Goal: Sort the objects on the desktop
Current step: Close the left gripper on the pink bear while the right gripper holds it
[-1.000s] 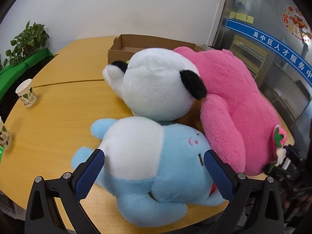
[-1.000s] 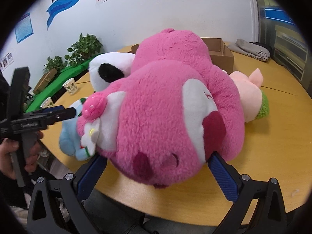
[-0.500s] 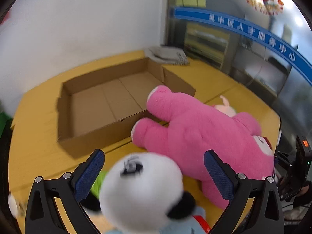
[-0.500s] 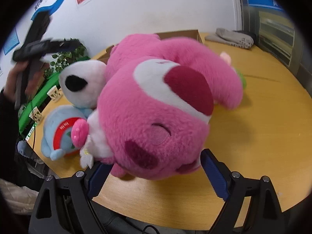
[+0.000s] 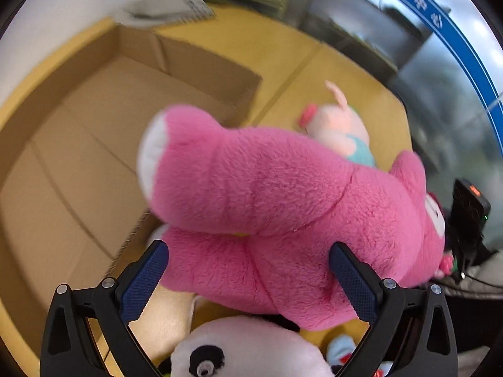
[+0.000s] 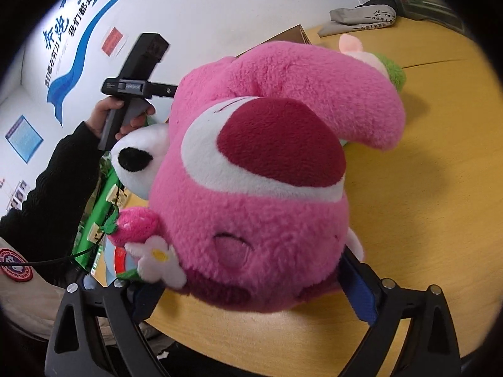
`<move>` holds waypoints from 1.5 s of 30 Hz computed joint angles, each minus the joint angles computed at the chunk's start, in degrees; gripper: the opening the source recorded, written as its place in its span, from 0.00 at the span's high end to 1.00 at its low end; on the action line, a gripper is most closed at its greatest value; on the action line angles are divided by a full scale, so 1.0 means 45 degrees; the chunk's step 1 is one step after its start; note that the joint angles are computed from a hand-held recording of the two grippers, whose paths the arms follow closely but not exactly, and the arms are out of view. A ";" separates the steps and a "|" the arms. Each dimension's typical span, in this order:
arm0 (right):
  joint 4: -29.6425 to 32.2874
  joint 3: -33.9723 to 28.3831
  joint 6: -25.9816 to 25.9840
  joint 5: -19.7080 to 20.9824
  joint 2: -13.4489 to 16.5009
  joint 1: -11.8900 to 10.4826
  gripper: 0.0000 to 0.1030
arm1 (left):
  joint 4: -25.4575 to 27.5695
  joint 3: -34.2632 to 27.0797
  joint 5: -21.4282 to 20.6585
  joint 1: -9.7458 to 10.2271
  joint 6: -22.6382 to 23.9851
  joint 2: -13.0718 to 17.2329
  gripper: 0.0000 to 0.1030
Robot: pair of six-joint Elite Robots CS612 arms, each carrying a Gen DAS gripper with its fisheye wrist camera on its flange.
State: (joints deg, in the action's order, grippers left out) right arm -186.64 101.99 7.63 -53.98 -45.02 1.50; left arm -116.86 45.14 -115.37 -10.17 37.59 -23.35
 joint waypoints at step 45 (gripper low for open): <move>-0.1831 0.0542 -0.0276 -0.0478 -0.0487 -0.0839 0.33 | -0.2703 0.8773 -0.1695 0.0291 0.1732 -0.5664 0.99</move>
